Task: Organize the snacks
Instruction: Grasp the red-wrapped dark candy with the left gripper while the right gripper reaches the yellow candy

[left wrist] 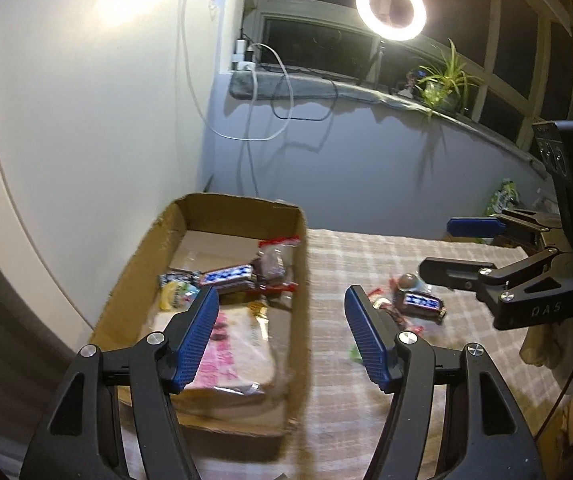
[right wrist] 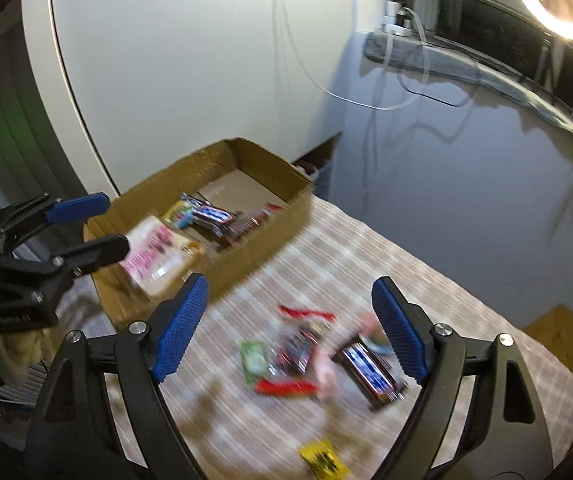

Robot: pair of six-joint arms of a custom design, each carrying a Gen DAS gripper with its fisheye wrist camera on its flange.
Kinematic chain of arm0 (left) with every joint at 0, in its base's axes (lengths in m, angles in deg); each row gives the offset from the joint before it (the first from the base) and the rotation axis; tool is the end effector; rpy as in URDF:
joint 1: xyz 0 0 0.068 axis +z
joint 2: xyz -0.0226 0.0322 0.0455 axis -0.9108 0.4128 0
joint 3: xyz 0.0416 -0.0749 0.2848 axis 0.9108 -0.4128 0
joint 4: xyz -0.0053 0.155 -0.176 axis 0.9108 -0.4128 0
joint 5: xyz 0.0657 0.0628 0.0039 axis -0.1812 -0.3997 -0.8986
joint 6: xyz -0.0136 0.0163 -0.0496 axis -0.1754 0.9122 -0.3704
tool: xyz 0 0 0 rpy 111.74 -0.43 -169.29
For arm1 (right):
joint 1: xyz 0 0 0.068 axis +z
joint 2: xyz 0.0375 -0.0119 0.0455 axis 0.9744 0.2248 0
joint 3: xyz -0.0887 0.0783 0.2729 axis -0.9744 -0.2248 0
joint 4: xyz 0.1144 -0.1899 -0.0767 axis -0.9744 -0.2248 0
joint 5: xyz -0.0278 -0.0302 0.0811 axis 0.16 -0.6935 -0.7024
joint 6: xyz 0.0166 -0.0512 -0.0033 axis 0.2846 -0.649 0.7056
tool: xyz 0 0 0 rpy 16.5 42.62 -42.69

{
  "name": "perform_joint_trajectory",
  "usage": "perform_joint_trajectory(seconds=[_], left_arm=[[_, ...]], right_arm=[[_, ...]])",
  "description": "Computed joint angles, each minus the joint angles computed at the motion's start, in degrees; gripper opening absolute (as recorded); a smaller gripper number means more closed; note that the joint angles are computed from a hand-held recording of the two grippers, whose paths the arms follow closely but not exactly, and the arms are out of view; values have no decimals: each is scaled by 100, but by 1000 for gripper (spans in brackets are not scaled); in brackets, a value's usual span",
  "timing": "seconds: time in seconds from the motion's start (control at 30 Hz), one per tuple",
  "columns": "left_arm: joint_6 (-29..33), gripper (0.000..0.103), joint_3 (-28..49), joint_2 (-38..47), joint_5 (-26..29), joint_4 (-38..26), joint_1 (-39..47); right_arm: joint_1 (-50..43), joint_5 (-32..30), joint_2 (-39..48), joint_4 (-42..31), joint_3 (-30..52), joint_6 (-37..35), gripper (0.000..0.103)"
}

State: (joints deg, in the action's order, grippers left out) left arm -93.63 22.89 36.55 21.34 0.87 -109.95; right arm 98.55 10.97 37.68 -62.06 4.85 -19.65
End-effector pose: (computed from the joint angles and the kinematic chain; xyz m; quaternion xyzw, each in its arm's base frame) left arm 0.2387 -0.2236 0.1005 0.1650 0.8834 -0.1473 0.4132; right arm 0.2960 0.1145 0.1263 -0.1240 0.9296 0.0524 0.3430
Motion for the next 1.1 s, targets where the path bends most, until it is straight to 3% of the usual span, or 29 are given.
perform_joint_trajectory(seconds=[0.27, 0.53, 0.93, 1.1], left_arm=[[-197, 65, 277, 252, 40, -175, -448], [-360, 65, 939, 765, 292, -626, -816], [-713, 65, 2432, 1760, 445, -1583, -1044], [-906, 57, 2841, 2032, 499, -1834, -979]], right_arm=[[-585, -187, -543, 599, -1330, -53, 86], [-916, -534, -115, 1558, -2263, -299, 86], [-989, -931, 1113, 2863, -2729, -618, 86], [-1102, -1139, 1533, 3075, -2676, -760, 75]])
